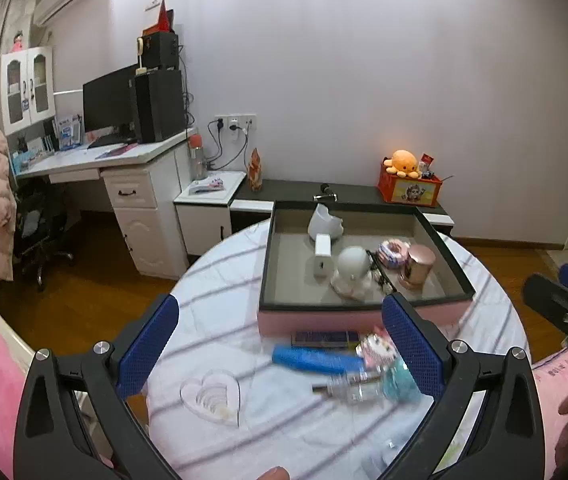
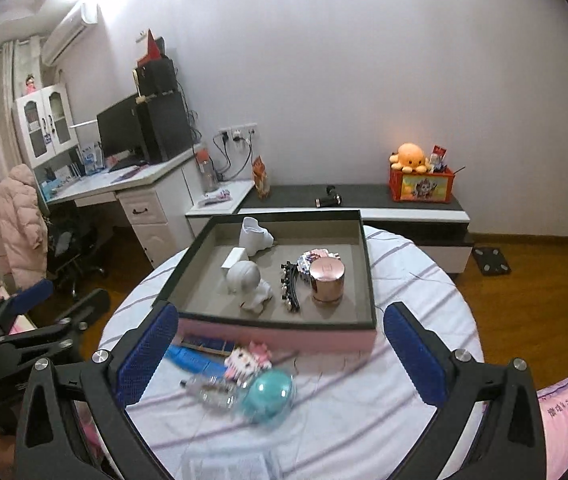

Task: Organize rigid objects
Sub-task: 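Open both tools to drop the cup and donut into the box, then withdraw both tools from the box back toward the table items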

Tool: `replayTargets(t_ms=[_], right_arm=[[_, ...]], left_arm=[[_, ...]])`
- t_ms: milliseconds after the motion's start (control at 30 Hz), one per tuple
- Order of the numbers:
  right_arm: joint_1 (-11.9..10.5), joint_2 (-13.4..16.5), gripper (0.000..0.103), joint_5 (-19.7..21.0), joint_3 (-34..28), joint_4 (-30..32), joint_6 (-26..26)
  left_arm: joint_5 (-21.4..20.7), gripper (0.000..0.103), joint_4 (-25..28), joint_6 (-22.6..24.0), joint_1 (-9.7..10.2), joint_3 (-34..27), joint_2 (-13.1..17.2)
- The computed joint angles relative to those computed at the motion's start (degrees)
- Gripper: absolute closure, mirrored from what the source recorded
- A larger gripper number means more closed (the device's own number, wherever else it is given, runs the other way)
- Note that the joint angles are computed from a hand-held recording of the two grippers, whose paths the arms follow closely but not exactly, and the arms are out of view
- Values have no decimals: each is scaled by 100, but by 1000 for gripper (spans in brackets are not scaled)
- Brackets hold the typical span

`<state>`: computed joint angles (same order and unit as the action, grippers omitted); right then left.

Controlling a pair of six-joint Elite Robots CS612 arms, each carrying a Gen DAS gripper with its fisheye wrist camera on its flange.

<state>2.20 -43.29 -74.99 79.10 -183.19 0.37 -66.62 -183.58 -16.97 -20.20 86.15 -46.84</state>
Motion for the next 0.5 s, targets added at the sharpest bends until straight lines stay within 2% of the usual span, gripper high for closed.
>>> replayTargets(t_ms=[267, 500], right_arm=[[-67, -314, 0, -211, 931, -885, 271], [-33, -403, 0, -337, 1261, -1036, 76]], left_arm=[[161, 0, -241, -206, -166, 585, -233], [273, 0, -439, -338, -219, 933, -351]])
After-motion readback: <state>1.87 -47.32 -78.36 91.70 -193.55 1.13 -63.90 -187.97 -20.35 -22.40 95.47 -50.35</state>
